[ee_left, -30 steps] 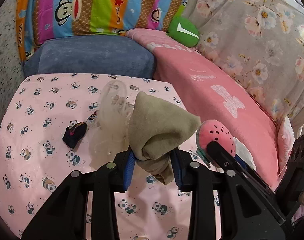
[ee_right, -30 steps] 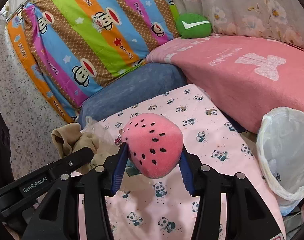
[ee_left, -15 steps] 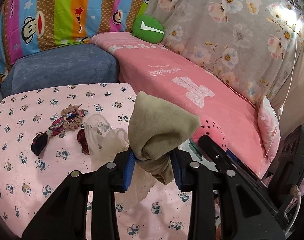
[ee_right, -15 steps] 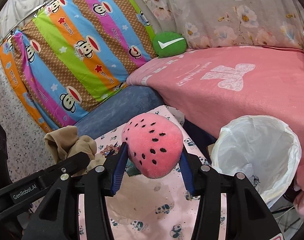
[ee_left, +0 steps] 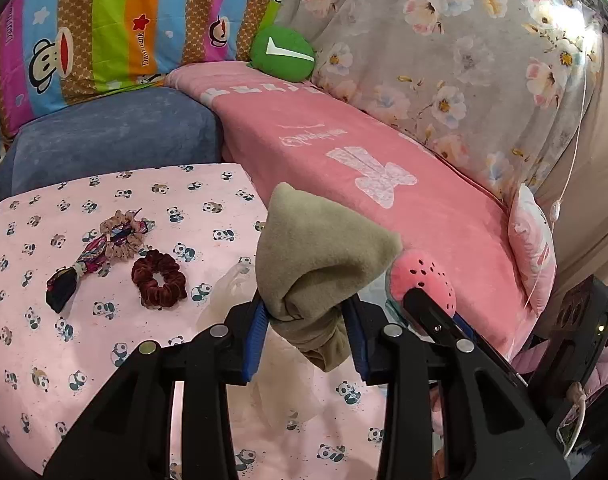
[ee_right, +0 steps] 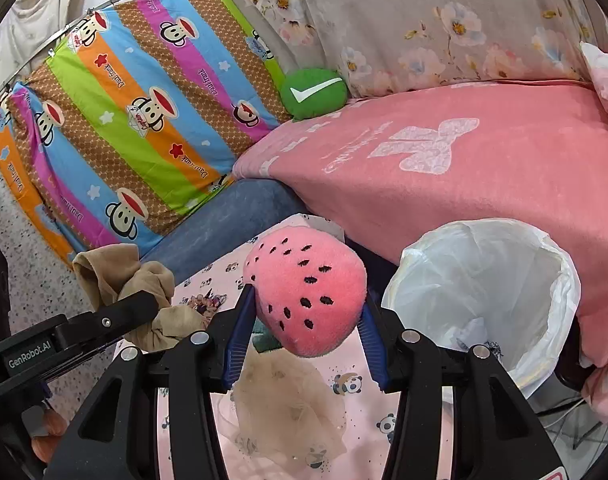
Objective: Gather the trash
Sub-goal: 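Carry the cloth and plush over the bin and open both grippers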
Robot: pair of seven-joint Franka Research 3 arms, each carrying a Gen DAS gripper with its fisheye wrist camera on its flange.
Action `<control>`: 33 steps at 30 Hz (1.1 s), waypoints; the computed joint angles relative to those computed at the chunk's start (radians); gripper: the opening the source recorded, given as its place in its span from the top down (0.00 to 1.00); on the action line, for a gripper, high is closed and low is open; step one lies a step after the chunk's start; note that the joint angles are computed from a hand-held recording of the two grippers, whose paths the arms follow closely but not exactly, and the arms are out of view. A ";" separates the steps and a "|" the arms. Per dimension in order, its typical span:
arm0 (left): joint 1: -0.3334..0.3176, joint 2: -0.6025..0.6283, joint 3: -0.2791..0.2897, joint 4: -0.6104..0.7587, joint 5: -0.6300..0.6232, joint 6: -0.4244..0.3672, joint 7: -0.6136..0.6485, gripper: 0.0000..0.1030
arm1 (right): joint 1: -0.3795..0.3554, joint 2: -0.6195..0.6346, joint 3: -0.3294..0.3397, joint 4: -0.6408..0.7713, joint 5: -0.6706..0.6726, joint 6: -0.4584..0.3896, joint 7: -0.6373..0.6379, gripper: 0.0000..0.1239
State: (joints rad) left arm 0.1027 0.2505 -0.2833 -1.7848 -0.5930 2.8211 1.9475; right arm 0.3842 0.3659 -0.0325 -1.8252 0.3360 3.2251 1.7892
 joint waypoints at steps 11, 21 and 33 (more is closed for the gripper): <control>-0.028 0.032 -0.009 0.050 0.085 -0.008 -0.036 0.67 | 0.008 -0.006 -0.023 -0.013 0.009 0.010 0.009 0.62; -0.074 0.112 -0.050 0.167 0.167 -0.058 -0.041 0.67 | 0.003 -0.032 -0.075 -0.070 0.036 0.040 0.036 0.62; -0.156 0.254 -0.064 0.346 0.306 -0.166 -0.096 0.67 | -0.075 -0.028 -0.069 -0.113 0.085 0.050 0.050 0.62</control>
State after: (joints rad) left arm -0.0535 0.5047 -0.3472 -1.4388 -0.2874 2.6554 1.8519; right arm 0.3093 0.3379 -0.1018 -1.9378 0.4206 3.2753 1.8392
